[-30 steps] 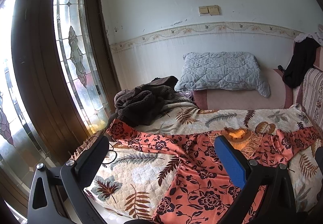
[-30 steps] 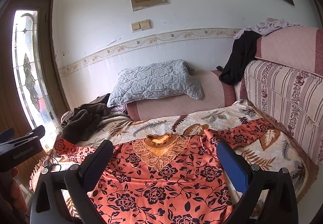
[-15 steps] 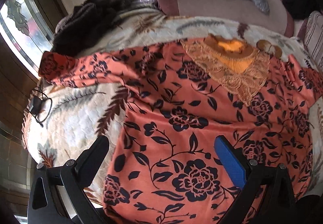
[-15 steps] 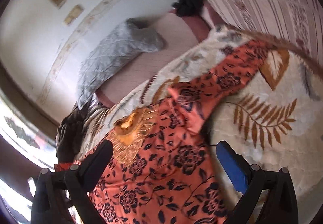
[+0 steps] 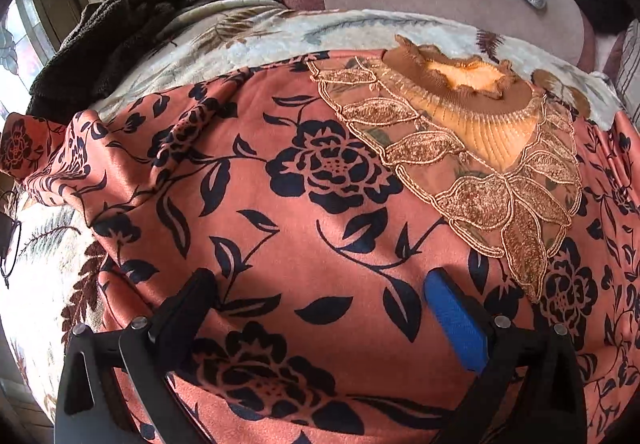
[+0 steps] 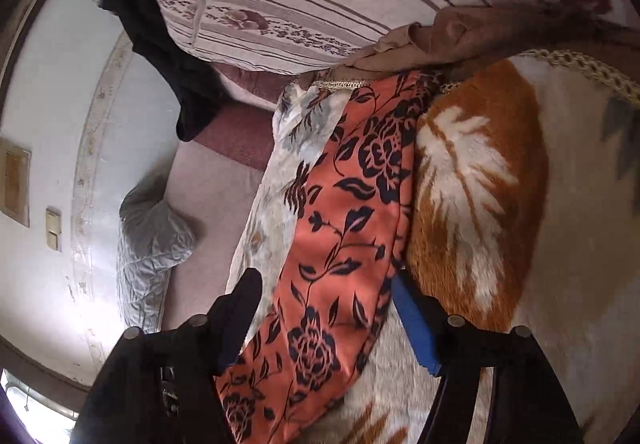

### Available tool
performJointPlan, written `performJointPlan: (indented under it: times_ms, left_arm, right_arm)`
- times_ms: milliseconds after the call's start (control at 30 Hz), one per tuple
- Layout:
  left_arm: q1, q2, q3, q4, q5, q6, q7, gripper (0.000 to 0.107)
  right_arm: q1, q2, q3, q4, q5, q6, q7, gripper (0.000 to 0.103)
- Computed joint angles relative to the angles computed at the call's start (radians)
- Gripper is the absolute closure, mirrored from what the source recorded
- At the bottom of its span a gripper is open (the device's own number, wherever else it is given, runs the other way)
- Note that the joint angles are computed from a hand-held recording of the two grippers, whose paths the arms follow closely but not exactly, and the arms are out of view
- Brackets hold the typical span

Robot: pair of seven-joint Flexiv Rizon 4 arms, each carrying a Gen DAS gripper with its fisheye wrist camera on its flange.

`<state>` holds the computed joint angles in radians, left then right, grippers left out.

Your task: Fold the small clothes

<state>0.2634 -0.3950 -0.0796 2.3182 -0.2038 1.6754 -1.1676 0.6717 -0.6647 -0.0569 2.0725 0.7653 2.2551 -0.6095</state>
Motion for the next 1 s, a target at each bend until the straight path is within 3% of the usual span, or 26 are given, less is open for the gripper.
performJointPlan:
  times_ms: [33, 133, 200, 233, 367, 433, 533, 600, 700, 833, 933, 1000]
  left_arm:
    - [0.018, -0.001, -0.016, -0.003, -0.003, -0.011, 0.006, 0.004]
    - [0.131, -0.007, -0.134, 0.009, -0.030, -0.007, 0.025, 0.004]
    - [0.107, -0.015, -0.110, 0.008, -0.027, 0.013, 0.012, 0.004]
    - [0.084, -0.025, -0.089, -0.003, -0.017, 0.018, 0.000, 0.004]
    - [0.078, -0.022, -0.081, -0.014, -0.013, -0.011, -0.006, 0.004]
    - [0.104, -0.017, -0.105, -0.006, -0.011, -0.015, 0.012, 0.004]
    - [0.120, 0.006, -0.115, -0.019, -0.023, -0.093, 0.057, 0.004]
    - [0.106, 0.021, -0.097, -0.030, -0.049, -0.137, 0.077, 0.004]
    - [0.113, 0.035, -0.093, -0.011, -0.108, -0.072, 0.077, 0.004]
    - [0.158, 0.056, -0.097, 0.000, -0.146, -0.001, 0.053, 0.004]
    - [0.203, 0.068, -0.097, 0.007, -0.128, 0.053, 0.018, 0.004]
    - [0.243, 0.073, -0.102, 0.008, -0.105, 0.077, -0.002, 0.004]
  right_arm:
    - [0.011, -0.008, -0.034, -0.024, 0.031, -0.051, -0.007, 0.036]
    - [0.123, -0.037, -0.207, -0.077, 0.151, -0.181, -0.039, 0.052]
    - [0.170, -0.064, -0.299, -0.087, 0.119, -0.233, -0.003, 0.053]
    - [0.196, -0.079, -0.345, -0.102, 0.128, -0.260, -0.011, 0.060]
    - [0.157, -0.098, -0.325, -0.110, 0.043, -0.262, 0.019, 0.095]
    - [0.179, -0.100, -0.333, -0.099, 0.031, -0.199, 0.037, 0.096]
    - [0.304, -0.081, -0.436, -0.087, 0.037, -0.156, -0.002, 0.096]
    - [0.314, -0.047, -0.408, -0.105, 0.004, -0.088, -0.039, 0.096]
    - [0.319, -0.003, -0.339, -0.159, -0.079, -0.029, -0.100, 0.096]
    - [0.356, -0.016, -0.280, -0.299, -0.160, -0.084, -0.181, 0.096]
    - [0.347, -0.093, -0.205, -0.457, -0.222, -0.155, -0.190, 0.096]
    - [0.379, -0.168, -0.211, -0.578, -0.226, -0.250, -0.188, 0.092]
